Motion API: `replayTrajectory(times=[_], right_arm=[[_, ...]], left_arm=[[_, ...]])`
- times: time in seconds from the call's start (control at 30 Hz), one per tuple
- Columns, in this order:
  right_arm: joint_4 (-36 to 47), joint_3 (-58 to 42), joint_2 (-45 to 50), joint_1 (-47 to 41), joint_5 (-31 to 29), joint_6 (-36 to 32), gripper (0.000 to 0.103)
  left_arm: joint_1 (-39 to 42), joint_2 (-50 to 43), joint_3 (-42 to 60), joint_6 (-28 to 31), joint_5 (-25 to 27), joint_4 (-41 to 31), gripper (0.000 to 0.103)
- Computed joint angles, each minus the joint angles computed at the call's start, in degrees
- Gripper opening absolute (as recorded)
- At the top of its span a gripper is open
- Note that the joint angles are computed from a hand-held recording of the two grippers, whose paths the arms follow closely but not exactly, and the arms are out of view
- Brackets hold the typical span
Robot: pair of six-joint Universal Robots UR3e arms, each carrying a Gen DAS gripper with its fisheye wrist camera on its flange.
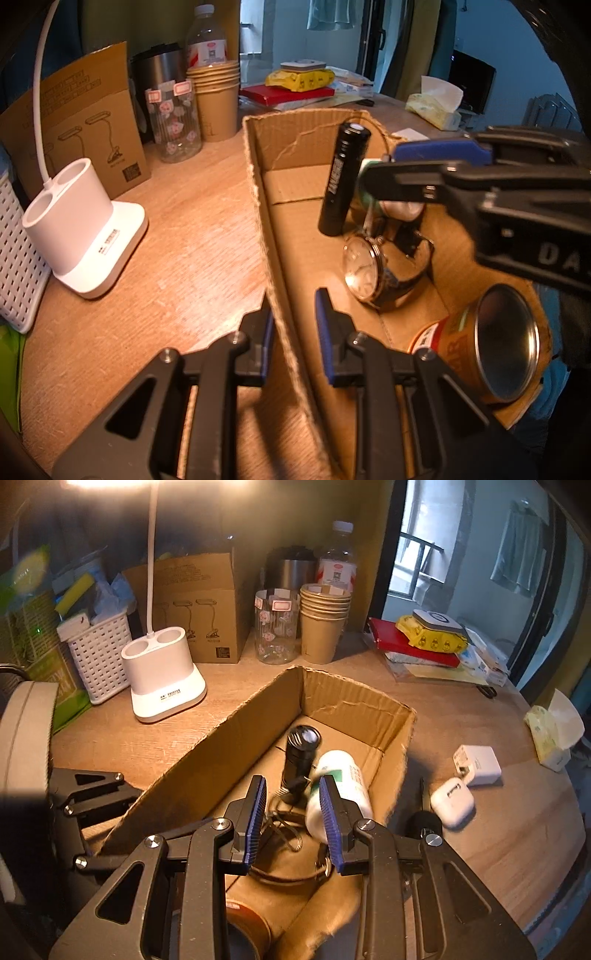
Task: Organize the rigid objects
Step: 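Open the right gripper and withdraw it from the box, then move the right tool to the black car key and close on it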
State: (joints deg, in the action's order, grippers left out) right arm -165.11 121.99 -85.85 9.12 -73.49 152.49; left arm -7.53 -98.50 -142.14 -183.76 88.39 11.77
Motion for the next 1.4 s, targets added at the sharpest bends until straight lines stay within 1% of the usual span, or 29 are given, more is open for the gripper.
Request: replayTrajectory(times=[0.1,0.17,0.27,0.63,0.8,0.93,1.0,1.03,1.07,1.2,1.4], right_arm=[[-0.7,3.0,-3.1,-2.2,1.3,-0.4,0.032],[-0.7,4.3,-4.8,-3.4,2.1,-0.7,0.037],[-0.3,5.7,-6.8,-5.0,3.2,-1.4,0.038],[-2.4,5.4,-6.9,-7.7,5.1,-0.1,0.039],[-2.6,7.5,-9.2,-11.4,6.8,-0.9,0.039],[-2.9,10.0,-11.6,-16.2,9.1,-1.7,0.039],[-3.2,11.5,-12.9,-19.3,10.9,-2.4,0.041],[-3.4,12.1,-13.3,-20.6,11.7,-2.6,0.049],[-3.7,12.7,-13.6,-21.9,12.4,-2.8,0.055],[-4.6,14.8,-13.5,-27.0,14.6,-3.5,0.056],[-6.1,16.1,-10.9,-30.3,15.4,-4.6,0.056]], left_arm=[[-0.3,0.0,0.1,-0.2,0.3,-0.1,0.022],[-0.3,0.0,0.1,-0.2,0.3,-0.1,0.022],[-0.3,0.1,0.1,-0.2,0.3,-0.1,0.022],[-0.4,0.1,0.0,-0.3,0.2,-0.1,0.022],[0.0,0.0,0.0,-0.1,-0.4,-0.2,0.022],[-0.1,0.0,0.0,-0.3,-0.4,-0.4,0.022],[-0.1,0.0,0.1,-0.4,-0.4,-0.5,0.022],[-0.1,0.0,0.1,-0.4,-0.5,-0.6,0.022],[-0.1,0.0,0.1,-0.4,-0.5,-0.7,0.022],[0.2,0.1,0.2,-0.3,-1.0,-0.9,0.022],[0.7,-0.3,0.2,0.1,-1.7,-0.8,0.022]])
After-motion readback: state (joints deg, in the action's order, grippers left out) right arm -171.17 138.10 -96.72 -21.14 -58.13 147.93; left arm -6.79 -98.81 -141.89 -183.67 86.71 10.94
